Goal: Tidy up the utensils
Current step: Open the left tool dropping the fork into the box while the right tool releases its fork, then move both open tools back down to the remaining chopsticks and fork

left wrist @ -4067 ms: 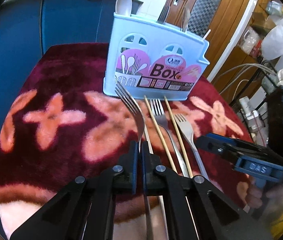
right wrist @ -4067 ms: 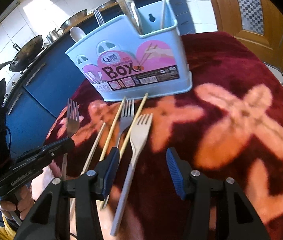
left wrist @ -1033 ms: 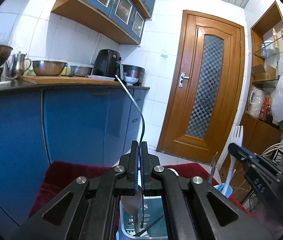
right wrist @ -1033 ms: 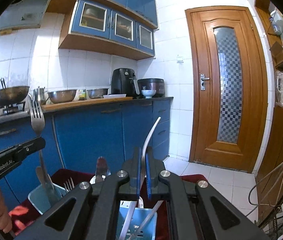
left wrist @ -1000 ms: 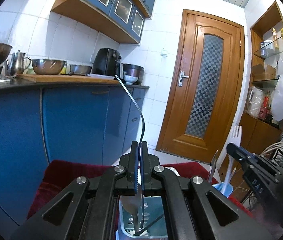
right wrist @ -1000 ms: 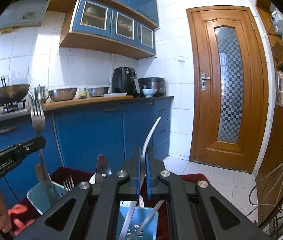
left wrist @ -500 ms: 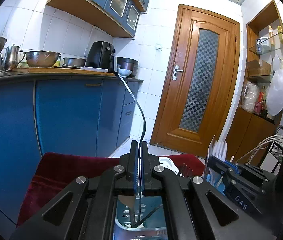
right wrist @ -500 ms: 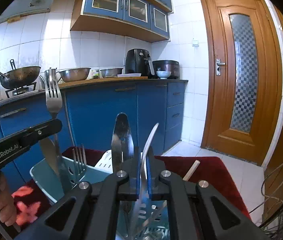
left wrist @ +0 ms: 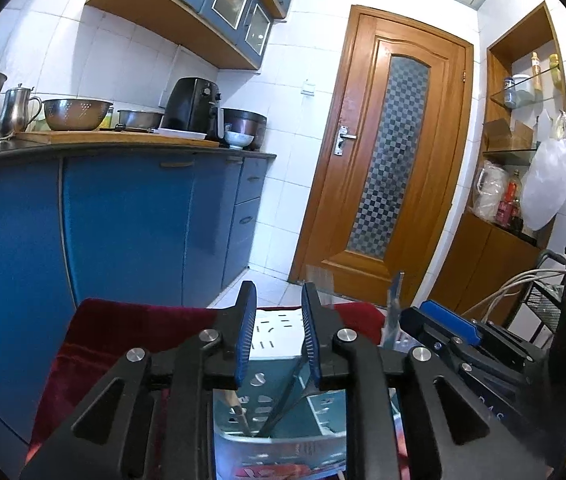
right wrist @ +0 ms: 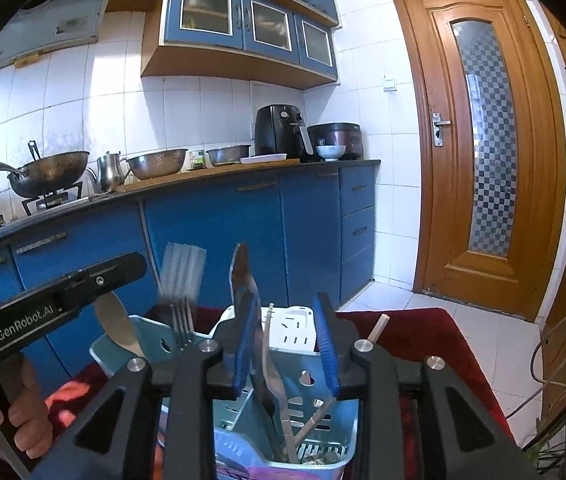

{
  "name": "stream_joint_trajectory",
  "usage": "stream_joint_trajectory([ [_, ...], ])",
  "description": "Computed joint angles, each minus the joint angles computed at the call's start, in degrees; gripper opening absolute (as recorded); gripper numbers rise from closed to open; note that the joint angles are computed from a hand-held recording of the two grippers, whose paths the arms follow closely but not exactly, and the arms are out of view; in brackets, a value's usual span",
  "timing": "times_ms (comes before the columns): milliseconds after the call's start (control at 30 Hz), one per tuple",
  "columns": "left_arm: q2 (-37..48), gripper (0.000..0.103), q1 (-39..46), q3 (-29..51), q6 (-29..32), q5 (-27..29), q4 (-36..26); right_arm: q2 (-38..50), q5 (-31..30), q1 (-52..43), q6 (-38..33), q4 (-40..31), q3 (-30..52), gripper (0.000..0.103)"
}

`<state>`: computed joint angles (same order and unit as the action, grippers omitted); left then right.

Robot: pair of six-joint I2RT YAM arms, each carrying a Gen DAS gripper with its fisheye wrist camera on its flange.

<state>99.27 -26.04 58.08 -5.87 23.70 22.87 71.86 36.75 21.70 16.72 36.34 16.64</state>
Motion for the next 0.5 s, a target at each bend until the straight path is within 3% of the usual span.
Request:
stream_joint_trajectory([
  [233, -4.5, 0.023, 0.0, -2.2, 1.3, -0.3, -3.2, -7.1, 3.0, 3.7, 1.6, -5.5, -0.7, 0.037],
  [500, -11.9, 0.023, 1.1, -5.8, 2.9, -0.5, -8.8, -18.1, 7.2, 10.5, 8.3, -19.8, -0.4, 0.037],
])
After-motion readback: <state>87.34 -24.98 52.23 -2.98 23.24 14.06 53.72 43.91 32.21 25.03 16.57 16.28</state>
